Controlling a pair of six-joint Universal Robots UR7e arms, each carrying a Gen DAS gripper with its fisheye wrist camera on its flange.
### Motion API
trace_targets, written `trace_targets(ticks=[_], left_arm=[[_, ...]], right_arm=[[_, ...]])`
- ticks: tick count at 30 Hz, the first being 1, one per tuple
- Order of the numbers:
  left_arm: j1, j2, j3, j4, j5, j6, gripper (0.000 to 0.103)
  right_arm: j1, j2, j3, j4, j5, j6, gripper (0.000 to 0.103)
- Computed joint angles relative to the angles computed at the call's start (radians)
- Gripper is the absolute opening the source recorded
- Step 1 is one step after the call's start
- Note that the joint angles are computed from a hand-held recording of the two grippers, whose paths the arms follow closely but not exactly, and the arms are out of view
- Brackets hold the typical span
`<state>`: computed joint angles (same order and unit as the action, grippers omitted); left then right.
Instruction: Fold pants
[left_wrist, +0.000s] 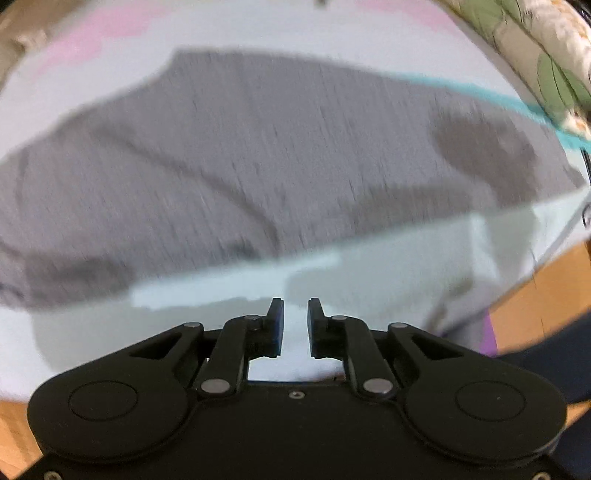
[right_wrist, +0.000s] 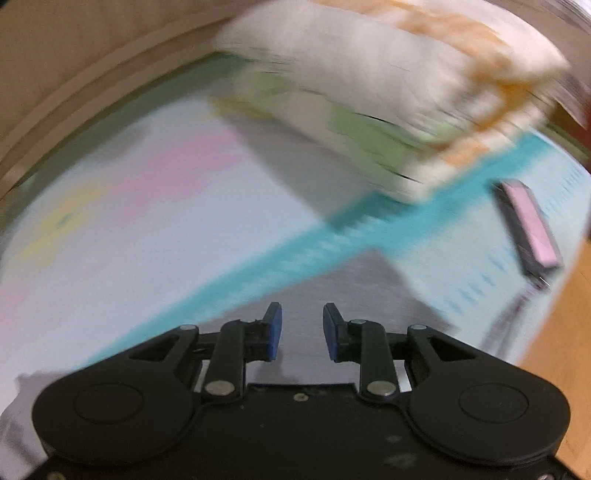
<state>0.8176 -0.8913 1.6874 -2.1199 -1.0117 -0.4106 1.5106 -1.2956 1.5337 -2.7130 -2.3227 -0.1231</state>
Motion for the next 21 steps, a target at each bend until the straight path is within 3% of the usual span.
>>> trace_targets(ticks=[4,12,17,21], left_arm=[[-0.01,-0.024,0.045,-0.02,0.009,0.035,0.019],[-0.02,-0.071,0.085,-0.234,0.318,0.104,0.026],[0.034,-0.096,0.014,-0.136,0.423,0.047,0.026],[0.09,-0.106,-0.063,0.024,0.474,-0.018,0.026]], right_arm=[[0.086,0.065,-0.06,0.092,0.074,-0.044,0.028],[0.223,0.189,-0.105,0.248,0.266,-0.091,0.028],[0.284,0.268,-0.095,0.328,0.326,-0.155,0.028],[0.305,0.313,-0.045,0.323,0.376,-0.235,0.028]])
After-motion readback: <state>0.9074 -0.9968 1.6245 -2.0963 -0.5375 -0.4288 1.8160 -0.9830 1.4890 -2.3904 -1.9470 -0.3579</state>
